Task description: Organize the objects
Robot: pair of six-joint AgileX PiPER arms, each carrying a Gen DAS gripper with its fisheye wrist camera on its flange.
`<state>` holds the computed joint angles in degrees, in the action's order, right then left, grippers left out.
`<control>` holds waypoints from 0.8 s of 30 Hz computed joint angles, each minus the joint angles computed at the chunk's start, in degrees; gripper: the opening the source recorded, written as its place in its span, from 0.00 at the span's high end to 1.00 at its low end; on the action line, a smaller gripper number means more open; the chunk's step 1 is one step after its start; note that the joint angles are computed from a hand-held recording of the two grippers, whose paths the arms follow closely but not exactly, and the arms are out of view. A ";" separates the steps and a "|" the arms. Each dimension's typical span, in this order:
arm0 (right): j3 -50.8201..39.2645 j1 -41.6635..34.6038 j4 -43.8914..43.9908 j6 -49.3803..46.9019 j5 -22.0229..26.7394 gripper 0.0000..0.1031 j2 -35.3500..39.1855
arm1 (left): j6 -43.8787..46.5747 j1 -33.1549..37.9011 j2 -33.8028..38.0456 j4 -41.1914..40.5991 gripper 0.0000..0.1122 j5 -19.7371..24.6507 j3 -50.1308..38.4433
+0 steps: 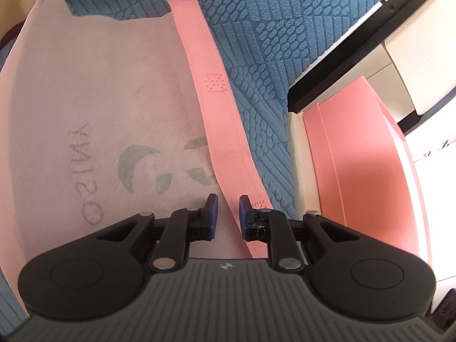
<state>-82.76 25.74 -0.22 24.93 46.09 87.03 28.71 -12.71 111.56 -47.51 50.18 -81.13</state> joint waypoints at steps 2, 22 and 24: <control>0.50 -1.41 4.24 -2.15 -1.14 0.60 -0.35 | 0.03 0.66 0.44 -1.15 0.82 0.74 -0.12; -3.28 13.91 -24.86 6.61 2.73 0.94 2.87 | 4.82 7.14 0.97 -15.50 0.72 5.41 1.42; -3.62 15.44 -26.89 6.52 3.81 0.94 3.38 | 6.19 7.71 0.88 -17.55 0.54 6.06 1.78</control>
<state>-86.38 41.18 -27.11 31.45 49.89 90.41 34.90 -5.00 112.44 -65.06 56.24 -79.35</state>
